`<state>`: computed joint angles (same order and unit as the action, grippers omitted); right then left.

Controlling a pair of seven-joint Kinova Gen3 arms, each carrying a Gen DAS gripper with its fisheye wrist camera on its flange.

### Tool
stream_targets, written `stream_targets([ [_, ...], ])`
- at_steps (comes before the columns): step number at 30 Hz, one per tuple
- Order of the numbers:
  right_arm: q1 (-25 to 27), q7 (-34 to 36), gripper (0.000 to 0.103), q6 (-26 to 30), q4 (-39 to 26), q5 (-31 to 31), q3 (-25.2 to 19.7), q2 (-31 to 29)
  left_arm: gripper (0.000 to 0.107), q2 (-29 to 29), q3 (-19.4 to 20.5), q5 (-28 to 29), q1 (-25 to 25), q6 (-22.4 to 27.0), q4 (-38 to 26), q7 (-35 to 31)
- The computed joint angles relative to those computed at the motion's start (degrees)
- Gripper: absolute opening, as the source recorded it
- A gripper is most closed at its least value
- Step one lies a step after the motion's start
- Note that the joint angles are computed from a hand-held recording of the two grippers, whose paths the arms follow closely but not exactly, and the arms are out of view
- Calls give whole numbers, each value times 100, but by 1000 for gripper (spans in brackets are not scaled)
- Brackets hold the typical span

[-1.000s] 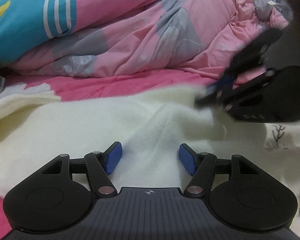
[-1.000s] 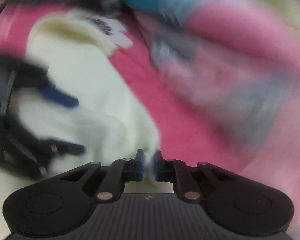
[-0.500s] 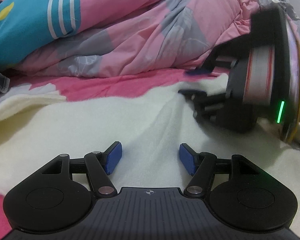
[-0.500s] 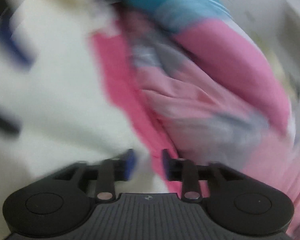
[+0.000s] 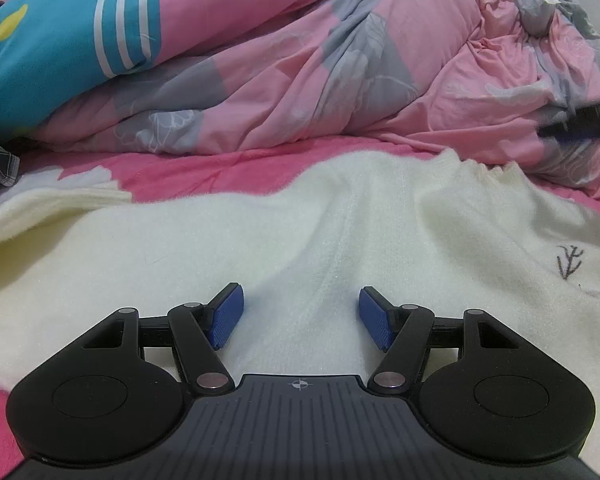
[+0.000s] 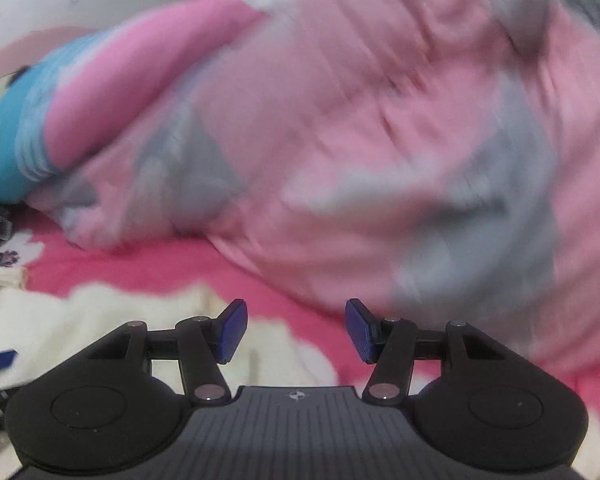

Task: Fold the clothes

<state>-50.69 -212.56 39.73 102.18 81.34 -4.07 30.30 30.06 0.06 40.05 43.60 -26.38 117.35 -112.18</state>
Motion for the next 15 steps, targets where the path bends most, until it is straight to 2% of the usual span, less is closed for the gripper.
stream_targets([
  [3,351,-392,55,-689,237,-17,-18,-52,65,3,6,-5,-9,2,-5,2],
  [5,565,-189,53,-1052,195,-72,-106,33,65,3,6,3,-4,-2,-4,2],
  [7,744,276,43,-1095,34,-259,-333,190,65,5,4,13,-3,5,-13,-3],
  [8,674,509,40,-977,-31,-326,-352,248,65,4,2,19,-1,8,-16,-6],
  [10,242,975,15,-534,-234,-637,-153,381,65,6,0,30,-1,11,-25,-7],
  [12,-289,1337,9,-68,-363,-917,173,356,65,5,-15,74,20,6,-32,-16],
  [15,-1085,1598,8,631,-467,-958,808,488,65,14,-37,172,55,-14,-47,-61],
])
